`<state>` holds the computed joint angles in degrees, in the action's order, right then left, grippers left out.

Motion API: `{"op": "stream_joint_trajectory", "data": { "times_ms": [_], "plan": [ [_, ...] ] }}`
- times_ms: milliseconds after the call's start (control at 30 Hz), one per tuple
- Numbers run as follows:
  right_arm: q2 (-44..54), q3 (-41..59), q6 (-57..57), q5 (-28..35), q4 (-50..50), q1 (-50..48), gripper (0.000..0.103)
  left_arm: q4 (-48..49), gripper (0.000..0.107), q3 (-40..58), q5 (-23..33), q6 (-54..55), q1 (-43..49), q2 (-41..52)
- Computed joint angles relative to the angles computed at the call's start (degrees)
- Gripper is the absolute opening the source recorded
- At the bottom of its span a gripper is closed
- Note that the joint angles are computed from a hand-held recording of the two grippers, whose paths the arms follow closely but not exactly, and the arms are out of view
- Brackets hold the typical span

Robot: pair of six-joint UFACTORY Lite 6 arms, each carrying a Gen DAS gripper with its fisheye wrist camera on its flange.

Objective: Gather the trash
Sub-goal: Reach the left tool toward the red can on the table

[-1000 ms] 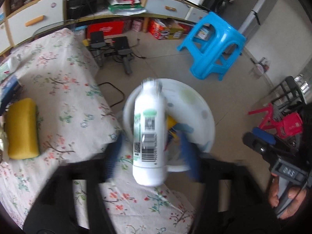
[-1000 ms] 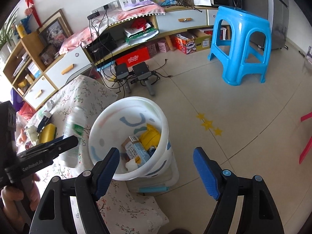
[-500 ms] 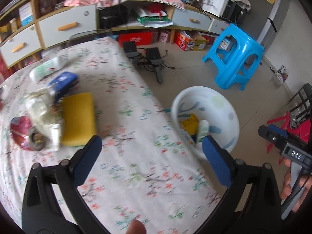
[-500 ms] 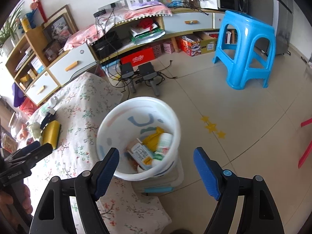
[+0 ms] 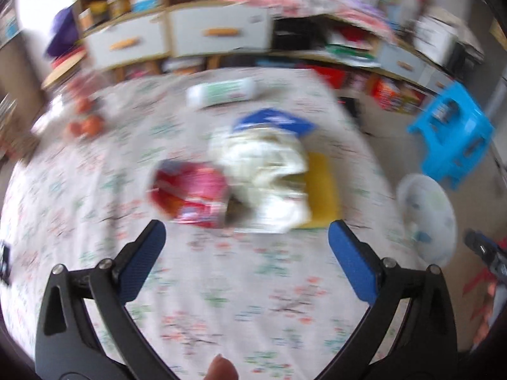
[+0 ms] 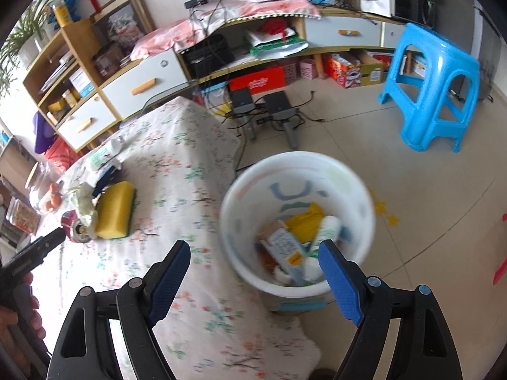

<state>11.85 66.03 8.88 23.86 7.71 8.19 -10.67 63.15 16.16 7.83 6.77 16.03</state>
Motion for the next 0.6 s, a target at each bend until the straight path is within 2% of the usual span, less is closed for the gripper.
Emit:
{"op": "stream_joint_trajectory", "data": {
  "times_ms": [33, 167, 233, 367, 600],
  "plan": [
    [1.28, 1.57, 2.05, 0.06, -1.42, 1.57, 0.084, 2.14, 0.102, 1.75, 1.04, -3.11, 1.64, 1.79],
    [6.24, 7.11, 10.53, 0.88, -9.20, 5.69, 0.084, 0.94, 0.102, 9.96, 5.45, -6.18, 7.12, 9.93],
    [9.25, 10.21, 13.86, 1.70, -11.99, 7.36, 0.084, -2.89, 0.102, 13.55, 7.04, -3.46, 8.17, 13.43],
    [14.07, 15.53, 15.13, 3.36, -12.26, 8.83, 0.084, -6.99, 0.101, 19.78, 7.94, -2.80, 8.80, 19.60],
    [21.85, 24.95, 16.82, 6.49, -13.56, 10.78, 0.084, -9.47, 0.093, 29.72, 10.25, -5.13, 9.10, 28.93]
  ]
}}
